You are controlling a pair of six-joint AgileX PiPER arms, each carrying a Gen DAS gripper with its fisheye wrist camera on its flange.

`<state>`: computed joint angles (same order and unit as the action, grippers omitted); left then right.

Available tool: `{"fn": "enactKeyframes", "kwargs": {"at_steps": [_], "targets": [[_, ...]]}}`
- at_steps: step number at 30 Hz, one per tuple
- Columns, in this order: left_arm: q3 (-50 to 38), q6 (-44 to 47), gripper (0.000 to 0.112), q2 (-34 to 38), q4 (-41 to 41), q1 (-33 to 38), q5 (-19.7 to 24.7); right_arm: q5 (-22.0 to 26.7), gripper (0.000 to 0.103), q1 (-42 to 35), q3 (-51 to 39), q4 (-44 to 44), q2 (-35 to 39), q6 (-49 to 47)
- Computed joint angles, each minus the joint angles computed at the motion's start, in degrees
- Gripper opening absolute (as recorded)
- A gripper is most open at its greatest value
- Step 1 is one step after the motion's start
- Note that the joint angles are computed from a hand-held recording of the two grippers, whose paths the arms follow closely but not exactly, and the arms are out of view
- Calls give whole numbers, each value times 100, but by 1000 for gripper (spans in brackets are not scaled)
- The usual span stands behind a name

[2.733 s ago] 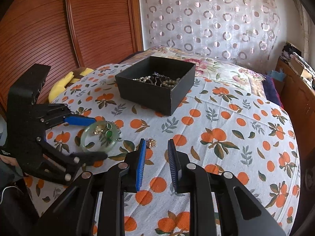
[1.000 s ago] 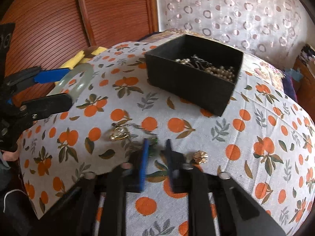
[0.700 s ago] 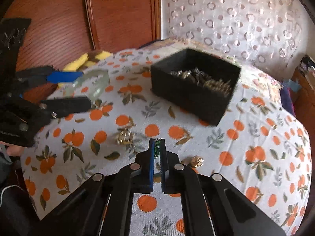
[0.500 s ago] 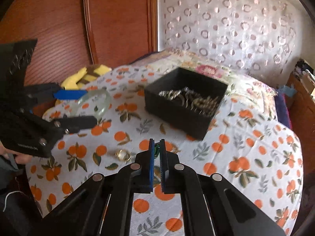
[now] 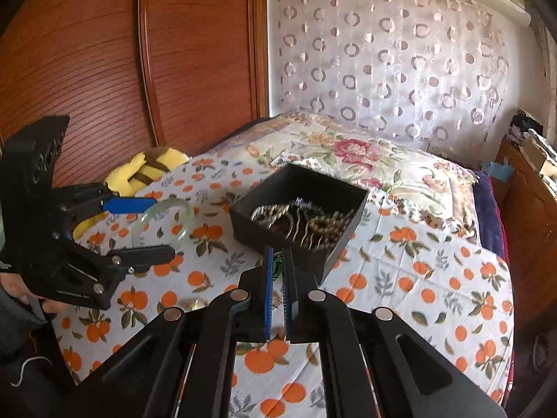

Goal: Organize jewelry
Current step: 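Grasp the green pendant gold chain with the right tool while the left tool holds the bangle, then lower the jade bangle and pendant chain into the box and open both tools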

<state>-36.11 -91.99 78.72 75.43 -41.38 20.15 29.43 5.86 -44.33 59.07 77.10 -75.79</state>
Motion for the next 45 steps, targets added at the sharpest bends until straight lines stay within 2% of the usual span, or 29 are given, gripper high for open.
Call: {"fn": "enactKeyframes", "kwargs": {"at_steps": [8, 17, 26, 35, 37, 45], "targets": [[-539, 638, 69, 352, -403, 287, -183, 400, 6, -334, -718, 371, 321, -274], [-1235, 1847, 69, 848, -1368, 632, -431, 755, 6, -533, -1605, 596, 1209, -413], [-2016, 3806, 69, 1466, -3114, 1085, -797, 1138, 6, -686, -2107, 777, 2123, -576], [-2683, 5093, 69, 2023, -4220, 1348, -606, 1188, 7, -604, -2115, 841, 2582, -694], [-2855, 5228, 69, 2157, -4331, 1370, -514, 1192, 11, -670, -2045, 958, 2551, -804], [-3585, 5742, 69, 2727, -4711, 1327, -207, 1080, 12, -882, -1995, 1132, 2500, -930]]}}
